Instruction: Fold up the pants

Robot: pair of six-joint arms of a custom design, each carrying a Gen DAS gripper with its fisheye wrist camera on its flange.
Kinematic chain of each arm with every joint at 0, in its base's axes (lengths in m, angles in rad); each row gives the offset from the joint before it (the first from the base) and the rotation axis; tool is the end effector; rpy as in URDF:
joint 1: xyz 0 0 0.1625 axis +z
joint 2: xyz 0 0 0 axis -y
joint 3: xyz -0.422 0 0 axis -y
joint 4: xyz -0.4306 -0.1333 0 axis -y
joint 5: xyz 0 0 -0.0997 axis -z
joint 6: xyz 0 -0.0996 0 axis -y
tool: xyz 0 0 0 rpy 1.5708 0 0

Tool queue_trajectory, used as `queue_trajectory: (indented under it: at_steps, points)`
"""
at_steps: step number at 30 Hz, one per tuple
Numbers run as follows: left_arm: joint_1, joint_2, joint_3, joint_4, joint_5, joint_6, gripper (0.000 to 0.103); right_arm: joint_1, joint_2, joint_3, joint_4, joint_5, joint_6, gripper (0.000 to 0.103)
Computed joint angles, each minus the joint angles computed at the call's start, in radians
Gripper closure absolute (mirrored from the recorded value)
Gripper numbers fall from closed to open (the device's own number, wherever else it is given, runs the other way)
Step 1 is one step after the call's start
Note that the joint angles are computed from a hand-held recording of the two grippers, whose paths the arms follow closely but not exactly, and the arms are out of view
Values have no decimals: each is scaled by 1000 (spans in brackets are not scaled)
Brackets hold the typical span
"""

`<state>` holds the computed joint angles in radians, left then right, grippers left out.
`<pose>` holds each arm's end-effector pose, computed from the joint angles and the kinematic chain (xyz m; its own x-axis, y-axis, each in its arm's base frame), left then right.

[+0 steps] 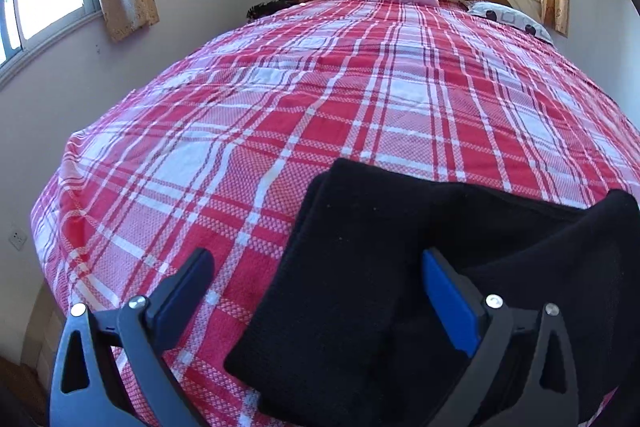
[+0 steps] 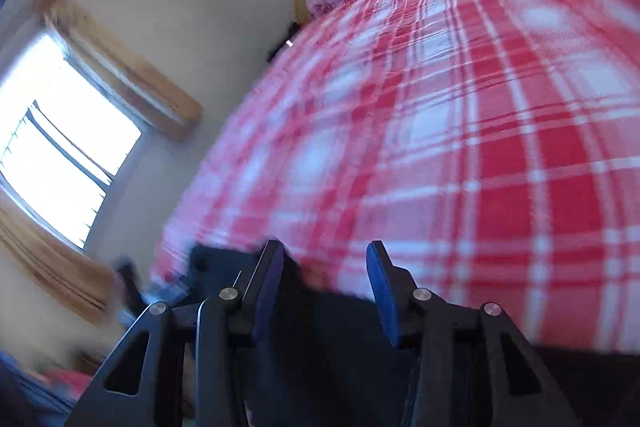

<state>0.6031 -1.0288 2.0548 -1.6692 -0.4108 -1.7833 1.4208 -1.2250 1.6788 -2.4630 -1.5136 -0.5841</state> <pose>-0.2587 -0.4509 0.0521 -0.5625 -0.4897 -0.6662 0.2650 0.6565 -0.7063 0.0384 -0.6759 0.3230 -0.9011 -0.3893 0.1909 -0.4335 0.8159 -0.3827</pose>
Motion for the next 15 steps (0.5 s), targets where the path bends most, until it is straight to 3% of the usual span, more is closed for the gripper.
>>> queue_trajectory:
  at_steps: [2, 4, 7, 10, 12, 15]
  points:
    - [1, 2, -5, 13, -6, -24, 0, 16, -22, 51, -89, -161, -118, 57]
    - [3, -4, -2, -4, -16, -20, 0, -3, -59, 75, -85, -154, -237, 57]
    - [8, -10, 1, -34, -25, 2, 0, 11, -63, 42, -31, -227, -348, 56]
    - [11, -3, -9, -21, -31, -8, 0, 16, -25, -52, 104, -279, -447, 41]
    - [9, 4, -21, 11, -35, -28, 0, 22, 2, -95, 185, -341, -490, 40]
    - [8, 15, -41, 62, -41, -55, 0, 43, 2, -64, 153, -456, -687, 40]
